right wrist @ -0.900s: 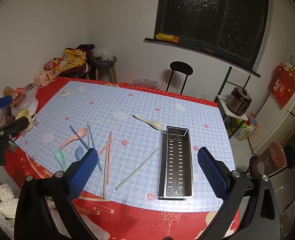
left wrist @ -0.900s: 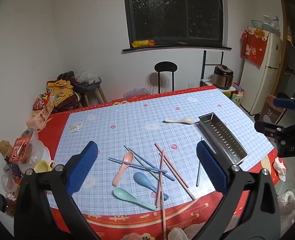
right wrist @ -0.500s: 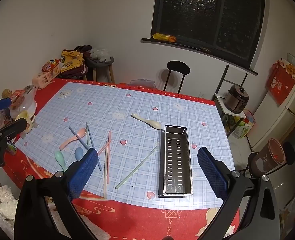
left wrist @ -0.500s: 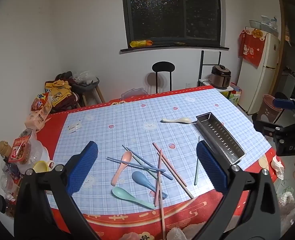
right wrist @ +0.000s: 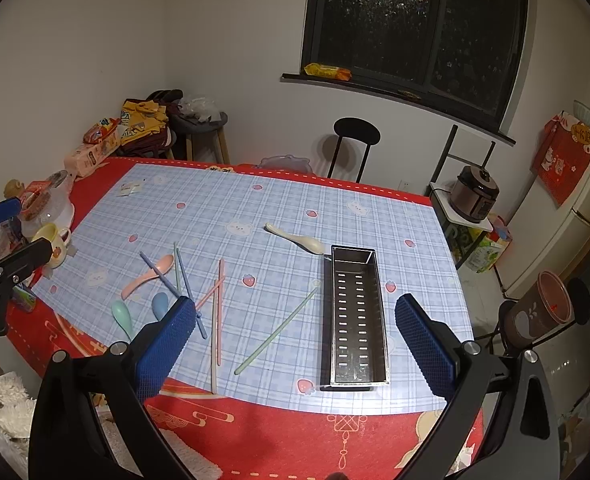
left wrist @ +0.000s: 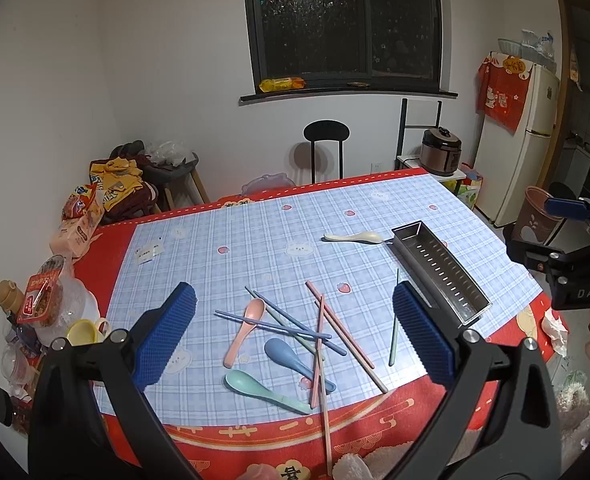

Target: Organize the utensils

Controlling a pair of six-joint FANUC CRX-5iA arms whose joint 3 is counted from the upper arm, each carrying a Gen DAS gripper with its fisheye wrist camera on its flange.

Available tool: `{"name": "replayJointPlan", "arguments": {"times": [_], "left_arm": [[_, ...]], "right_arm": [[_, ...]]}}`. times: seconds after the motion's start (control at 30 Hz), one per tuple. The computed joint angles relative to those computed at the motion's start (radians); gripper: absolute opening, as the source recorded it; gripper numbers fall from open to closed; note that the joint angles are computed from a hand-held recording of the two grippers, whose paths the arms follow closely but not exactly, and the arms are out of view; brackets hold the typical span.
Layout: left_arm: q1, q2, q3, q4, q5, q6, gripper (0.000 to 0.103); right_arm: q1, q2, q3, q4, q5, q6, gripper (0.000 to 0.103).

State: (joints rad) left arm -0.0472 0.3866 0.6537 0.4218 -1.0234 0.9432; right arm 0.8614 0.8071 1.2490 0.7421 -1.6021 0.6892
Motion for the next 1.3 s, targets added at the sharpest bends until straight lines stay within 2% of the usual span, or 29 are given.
{"name": "replayJointPlan", "arguments": {"times": [0.23,0.5,0.67,1.07,1.3], "left_arm": [[0.002,-0.012,-0.028,0.010,0.014,-0.008,0.097],[0.004,0.005,0.002,0.007,-0.002,-0.005,0.097],[0.002,0.002,-0.003,0.004,-0.002,-0.004,0.097],[0.007,0.005,0.002,0.009,-0.009,-0.007,0.097],[0.010,0.012,0.012,0.011,-0.012,-0.008,0.097]], "right_arm": [[0.000,-0.020,-0.038,-0.001,0.013,-0.013,0.098],[0.002,-0.043,-0.086,0.002,0.029,-0.032,0.098],[0.000,-0.030,-0.057,-0.002,0.018,-0.018,0.098],[0.000,-0.055,-0.107,-0.002,0.035,-0.036,0.098],[-0.002,-0.046,-0.086,-0.003,0.027,-0.027,0.098]]}}
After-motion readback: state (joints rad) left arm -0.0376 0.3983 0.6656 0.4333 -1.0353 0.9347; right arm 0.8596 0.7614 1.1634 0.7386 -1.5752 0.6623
